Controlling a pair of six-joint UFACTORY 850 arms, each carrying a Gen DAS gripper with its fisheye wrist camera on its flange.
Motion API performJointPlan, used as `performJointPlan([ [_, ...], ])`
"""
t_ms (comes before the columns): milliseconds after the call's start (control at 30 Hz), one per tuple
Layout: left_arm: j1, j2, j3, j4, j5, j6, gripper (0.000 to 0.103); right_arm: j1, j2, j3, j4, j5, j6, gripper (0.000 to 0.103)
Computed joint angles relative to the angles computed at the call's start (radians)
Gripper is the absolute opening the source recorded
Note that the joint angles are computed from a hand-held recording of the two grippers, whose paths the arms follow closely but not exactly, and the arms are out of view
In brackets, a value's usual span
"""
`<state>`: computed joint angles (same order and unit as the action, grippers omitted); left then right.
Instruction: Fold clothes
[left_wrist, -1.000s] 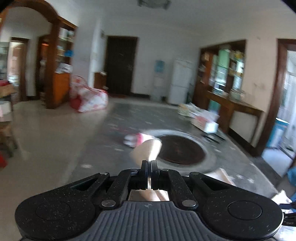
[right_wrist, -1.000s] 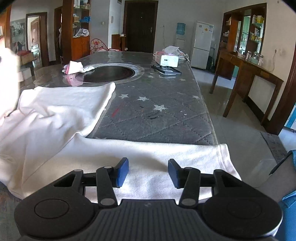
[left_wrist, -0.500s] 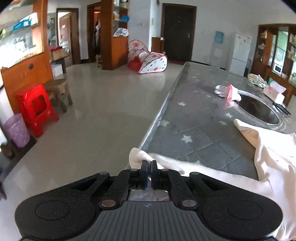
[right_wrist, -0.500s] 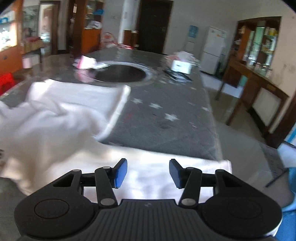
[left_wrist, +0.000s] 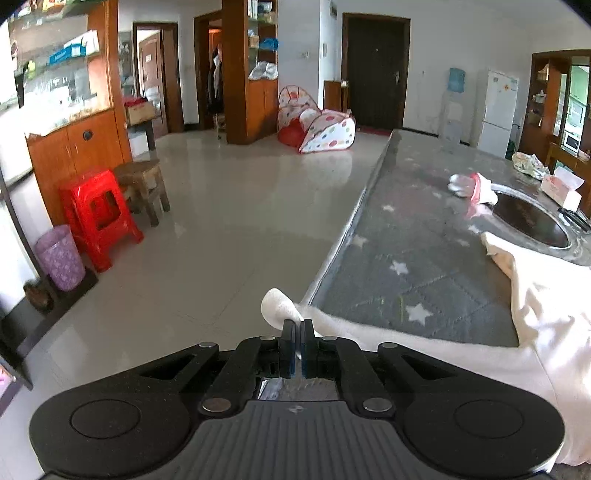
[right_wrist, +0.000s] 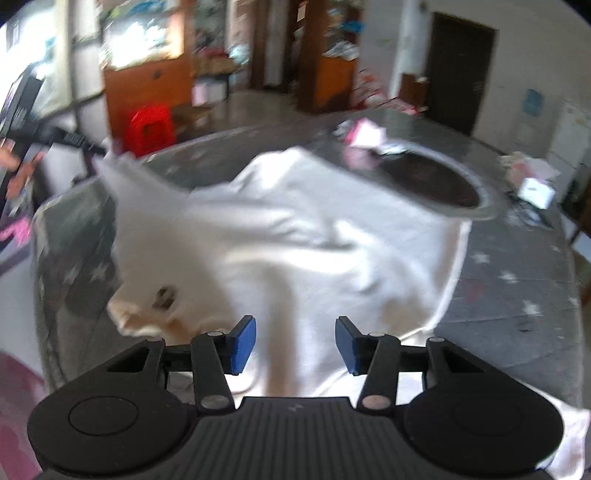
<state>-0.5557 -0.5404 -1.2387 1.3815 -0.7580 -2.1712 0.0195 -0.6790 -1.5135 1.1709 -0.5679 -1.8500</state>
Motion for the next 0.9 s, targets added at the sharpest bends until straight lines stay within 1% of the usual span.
performJointPlan([
  [67,-0.003,0.005,0.009,-0.002,-0.009,-0.006,0.003,0.006,0.007,0.02,-0.049,-0.007,0.0,0.044],
  [133,0.001,0.006,0.013,-0.005,-0.004,-0.002,0.003,0.002,0.03,0.059,-0.026,-0.016,-0.066,0.044],
  [200,0.009,0.001,0.007,-0.025,0.002,0.017,0.003,0.0,0.041,0.068,-0.048,-0.029,-0.063,0.044],
  [233,0.014,-0.002,0.003,-0.041,0.011,0.028,0.007,-0.001,0.046,0.071,-0.058,-0.033,-0.063,0.044],
  [300,0.021,-0.008,-0.002,-0.074,0.016,0.049,0.008,-0.003,0.056,0.076,-0.077,-0.042,-0.063,0.044],
  [367,0.023,-0.01,-0.003,-0.104,0.014,0.064,0.013,-0.012,0.055,0.062,-0.072,-0.071,-0.048,0.044],
  [400,0.024,-0.01,-0.003,-0.12,0.007,0.067,0.018,-0.016,0.053,0.053,-0.065,-0.082,-0.04,0.044],
  [433,0.024,-0.01,-0.004,-0.135,-0.007,0.071,0.019,-0.021,0.052,0.044,-0.058,-0.093,-0.033,0.044],
  [467,0.022,-0.01,-0.006,-0.148,-0.027,0.076,0.019,-0.025,0.049,0.034,-0.051,-0.104,-0.025,0.044],
  [567,0.016,-0.008,-0.015,-0.159,-0.084,0.071,0.018,-0.03,0.021,-0.025,-0.041,-0.087,0.023,0.044],
  [600,0.014,-0.001,-0.014,-0.142,-0.08,0.059,0.018,-0.03,0.011,-0.043,-0.04,-0.072,0.038,0.044],
  [667,0.012,0.017,-0.007,-0.071,-0.022,0.028,0.018,-0.031,-0.017,-0.088,-0.059,-0.059,0.089,0.044],
  [700,0.011,0.017,-0.013,-0.031,0.024,0.017,0.017,-0.028,-0.032,-0.109,-0.069,-0.047,0.11,0.044],
  [800,0.008,-0.004,-0.052,0.102,0.186,-0.015,0.015,-0.022,-0.077,-0.167,-0.099,-0.014,0.176,0.044],
  [833,0.009,-0.019,-0.075,0.143,0.242,-0.024,0.014,-0.021,-0.091,-0.183,-0.106,-0.005,0.198,0.044],
  [900,0.012,-0.059,-0.131,0.221,0.359,-0.045,0.014,-0.018,-0.112,-0.208,-0.119,-0.002,0.234,0.044],
])
